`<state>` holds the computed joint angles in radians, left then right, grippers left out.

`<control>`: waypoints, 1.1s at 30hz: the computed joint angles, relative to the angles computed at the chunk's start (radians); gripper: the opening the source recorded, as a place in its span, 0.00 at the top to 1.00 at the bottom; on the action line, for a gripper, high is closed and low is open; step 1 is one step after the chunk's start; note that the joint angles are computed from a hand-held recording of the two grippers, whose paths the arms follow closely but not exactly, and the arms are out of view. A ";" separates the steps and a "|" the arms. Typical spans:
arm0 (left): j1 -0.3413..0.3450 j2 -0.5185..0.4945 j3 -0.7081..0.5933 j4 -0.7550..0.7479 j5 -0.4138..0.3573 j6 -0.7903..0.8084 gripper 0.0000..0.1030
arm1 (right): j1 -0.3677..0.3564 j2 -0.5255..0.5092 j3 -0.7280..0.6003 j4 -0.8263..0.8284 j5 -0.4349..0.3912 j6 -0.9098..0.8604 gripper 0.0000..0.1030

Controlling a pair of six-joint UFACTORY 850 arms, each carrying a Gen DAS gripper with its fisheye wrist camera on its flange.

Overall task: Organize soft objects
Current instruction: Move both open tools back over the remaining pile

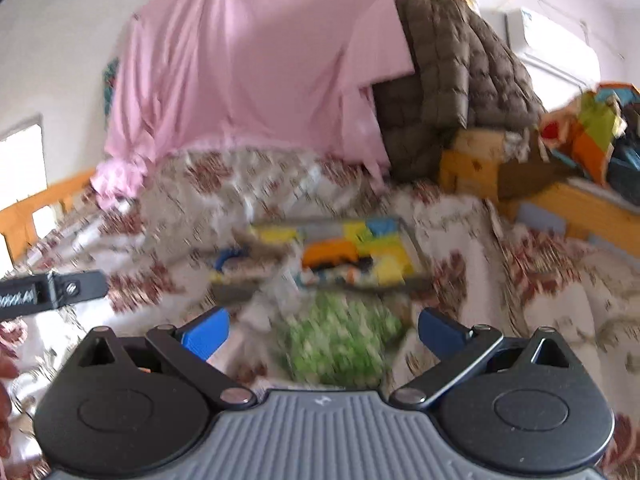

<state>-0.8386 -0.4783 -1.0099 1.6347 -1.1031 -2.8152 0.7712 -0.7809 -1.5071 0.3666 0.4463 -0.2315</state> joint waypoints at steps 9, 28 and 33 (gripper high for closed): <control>0.033 -0.035 -0.022 -0.150 0.175 0.122 0.01 | 0.003 -0.053 -0.081 0.231 -0.157 -0.251 0.00; 0.044 -0.085 -0.090 -0.298 0.161 0.279 0.01 | 0.000 -0.092 -0.151 0.188 -0.274 -0.252 0.00; 0.048 -0.087 -0.092 -0.300 0.171 0.271 0.01 | 0.002 -0.099 -0.162 0.167 -0.290 -0.248 0.00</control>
